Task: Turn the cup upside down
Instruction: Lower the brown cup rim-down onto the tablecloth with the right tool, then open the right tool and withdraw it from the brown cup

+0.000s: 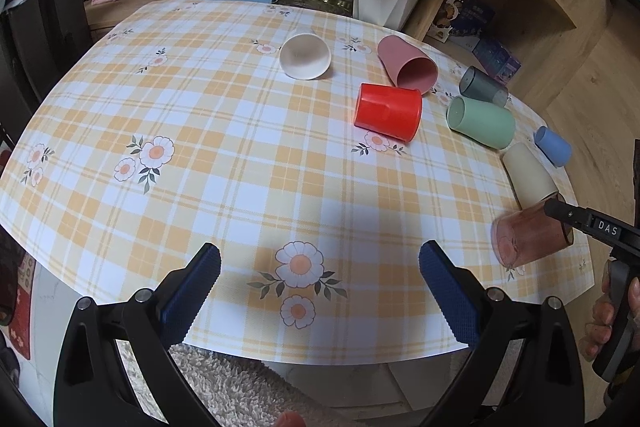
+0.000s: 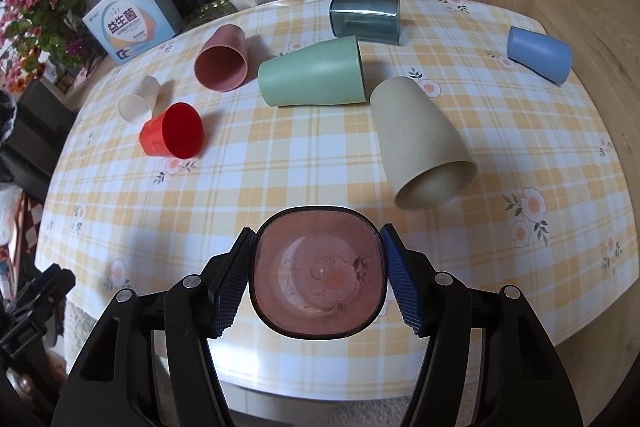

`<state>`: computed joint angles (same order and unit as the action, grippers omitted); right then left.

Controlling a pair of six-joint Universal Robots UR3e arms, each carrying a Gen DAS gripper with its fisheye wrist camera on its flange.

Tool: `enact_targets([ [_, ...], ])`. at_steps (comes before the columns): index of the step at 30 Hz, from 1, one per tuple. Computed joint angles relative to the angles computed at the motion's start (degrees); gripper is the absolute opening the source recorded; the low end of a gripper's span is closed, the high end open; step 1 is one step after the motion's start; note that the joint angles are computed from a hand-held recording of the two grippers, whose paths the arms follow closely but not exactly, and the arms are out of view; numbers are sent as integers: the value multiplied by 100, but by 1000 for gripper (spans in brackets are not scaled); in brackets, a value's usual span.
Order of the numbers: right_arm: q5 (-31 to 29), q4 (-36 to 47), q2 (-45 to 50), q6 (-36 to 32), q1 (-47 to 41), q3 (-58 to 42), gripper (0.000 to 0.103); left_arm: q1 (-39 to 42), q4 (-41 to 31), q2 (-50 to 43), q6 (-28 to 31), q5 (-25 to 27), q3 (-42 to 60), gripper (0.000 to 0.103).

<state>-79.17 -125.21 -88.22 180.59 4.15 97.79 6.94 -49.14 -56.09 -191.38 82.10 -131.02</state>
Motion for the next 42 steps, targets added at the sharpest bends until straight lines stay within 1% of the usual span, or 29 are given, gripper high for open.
enact_targets([
  [5, -226, -74, 128, 7, 155, -85, 61, 66, -45, 79, -24, 24, -23, 97],
  [12, -246, -53, 257, 15, 348, -235, 61, 115, -70, 134, -65, 122, -23, 97],
  [20, -424, -97, 406, 40, 571, -358, 61, 129, -109, 127, -48, 129, 3, 97],
  [26, -399, -13, 463, 49, 635, -453, 61, 79, -110, 90, -19, 269, 58, 97],
  [30, -431, 45, 419, 59, 678, -514, 62, -4, -265, 23, -40, 428, 253, 97],
  [32, -365, 70, 337, 73, 648, -505, 62, -2, -458, 7, -11, 466, 448, 97],
  [34, -278, 106, 253, 80, 603, -498, 62, -18, -478, 41, 35, 512, 553, 97],
  [36, -113, 167, 106, 44, 535, -467, 63, -202, -473, 0, 20, 770, 772, 97],
  [39, 8, 346, -120, -2, 514, -528, 64, -301, -582, 3, 142, 784, 1089, 97],
  [42, 398, 410, -562, -34, 379, -462, 73, -594, -631, -112, 143, 1051, 1520, 97],
])
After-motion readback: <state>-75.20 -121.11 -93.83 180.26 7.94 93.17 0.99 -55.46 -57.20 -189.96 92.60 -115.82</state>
